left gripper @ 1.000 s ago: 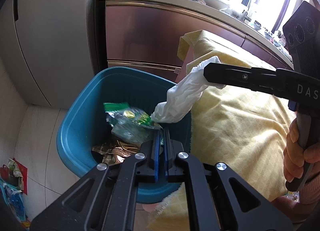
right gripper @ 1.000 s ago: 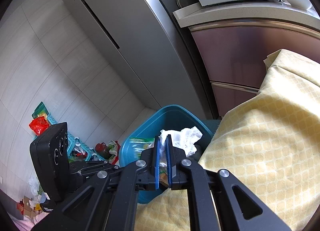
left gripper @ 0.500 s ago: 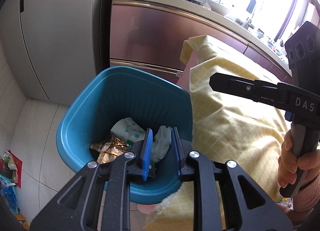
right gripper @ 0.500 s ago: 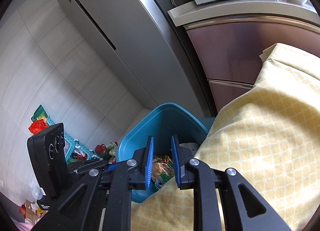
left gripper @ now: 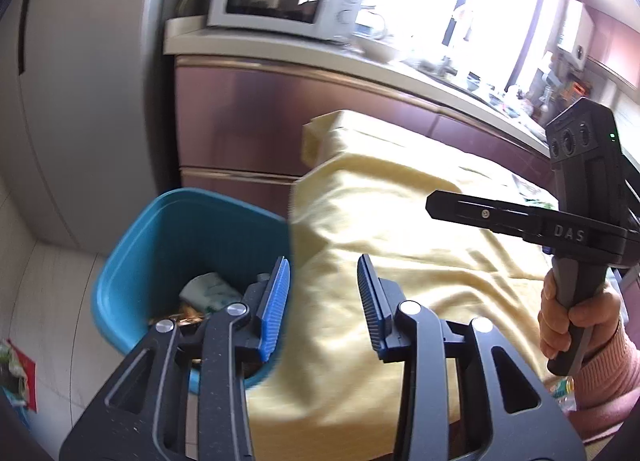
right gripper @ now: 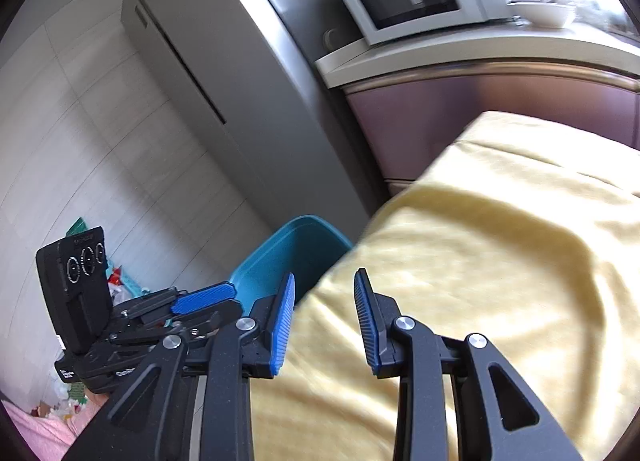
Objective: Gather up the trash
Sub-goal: 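Open both tools to drop the wrapper and tissue into the bin, then move both open tools back over the remaining trash on the table, then grasp the orange peel with the left tool while the right grasps a clear green wrapper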
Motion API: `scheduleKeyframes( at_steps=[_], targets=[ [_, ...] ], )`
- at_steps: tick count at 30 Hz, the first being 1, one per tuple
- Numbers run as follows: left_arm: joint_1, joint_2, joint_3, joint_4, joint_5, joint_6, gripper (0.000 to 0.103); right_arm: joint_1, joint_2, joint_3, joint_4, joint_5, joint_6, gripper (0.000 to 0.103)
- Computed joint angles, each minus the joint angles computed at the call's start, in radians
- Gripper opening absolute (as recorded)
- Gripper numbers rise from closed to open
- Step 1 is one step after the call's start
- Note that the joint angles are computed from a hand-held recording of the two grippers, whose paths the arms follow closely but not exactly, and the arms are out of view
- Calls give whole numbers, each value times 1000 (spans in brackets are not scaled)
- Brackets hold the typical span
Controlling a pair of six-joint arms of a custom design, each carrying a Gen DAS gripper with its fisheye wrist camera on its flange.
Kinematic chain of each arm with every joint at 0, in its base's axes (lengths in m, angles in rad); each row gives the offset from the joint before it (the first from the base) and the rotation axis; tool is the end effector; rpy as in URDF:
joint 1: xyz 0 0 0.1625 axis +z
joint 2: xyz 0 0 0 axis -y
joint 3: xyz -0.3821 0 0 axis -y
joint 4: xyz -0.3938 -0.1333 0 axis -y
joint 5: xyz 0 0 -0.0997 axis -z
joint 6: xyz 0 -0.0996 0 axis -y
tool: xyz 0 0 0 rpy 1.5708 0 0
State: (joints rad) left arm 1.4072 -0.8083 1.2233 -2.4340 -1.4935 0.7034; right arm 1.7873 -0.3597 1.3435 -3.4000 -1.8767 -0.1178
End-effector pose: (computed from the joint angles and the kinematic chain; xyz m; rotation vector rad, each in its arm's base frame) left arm 0.0158 -0.7700 0.2337 1.1898 2.6311 -0.6046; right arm 0.2541 -0.6741 -0.0193 0.2583 -2.6293 1.2042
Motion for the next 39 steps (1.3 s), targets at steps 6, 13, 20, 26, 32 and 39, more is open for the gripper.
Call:
scheduleKeyframes(
  at_steps=[6,13,20,26,32,39],
  targets=[
    [-56,-34,109,22,-63,59,37,-11,-138,264,-239,-112,22,30],
    [-139,-29,219,32,-101,76,37,-37,-267,510,-503,-255,44,30],
    [-229,50,236,79,-110,61,37,-95,-377,679,-701,-333,49,30],
    [-296,145,195,121,-101,14,37,-165,-441,734,-721,-344,45,30],
    [-337,229,127,173,-96,-48,37,-239,-483,755,-654,-272,80,30],
    [-368,308,63,198,-66,-95,41,-277,-488,745,-605,-221,103,30]
  ],
)
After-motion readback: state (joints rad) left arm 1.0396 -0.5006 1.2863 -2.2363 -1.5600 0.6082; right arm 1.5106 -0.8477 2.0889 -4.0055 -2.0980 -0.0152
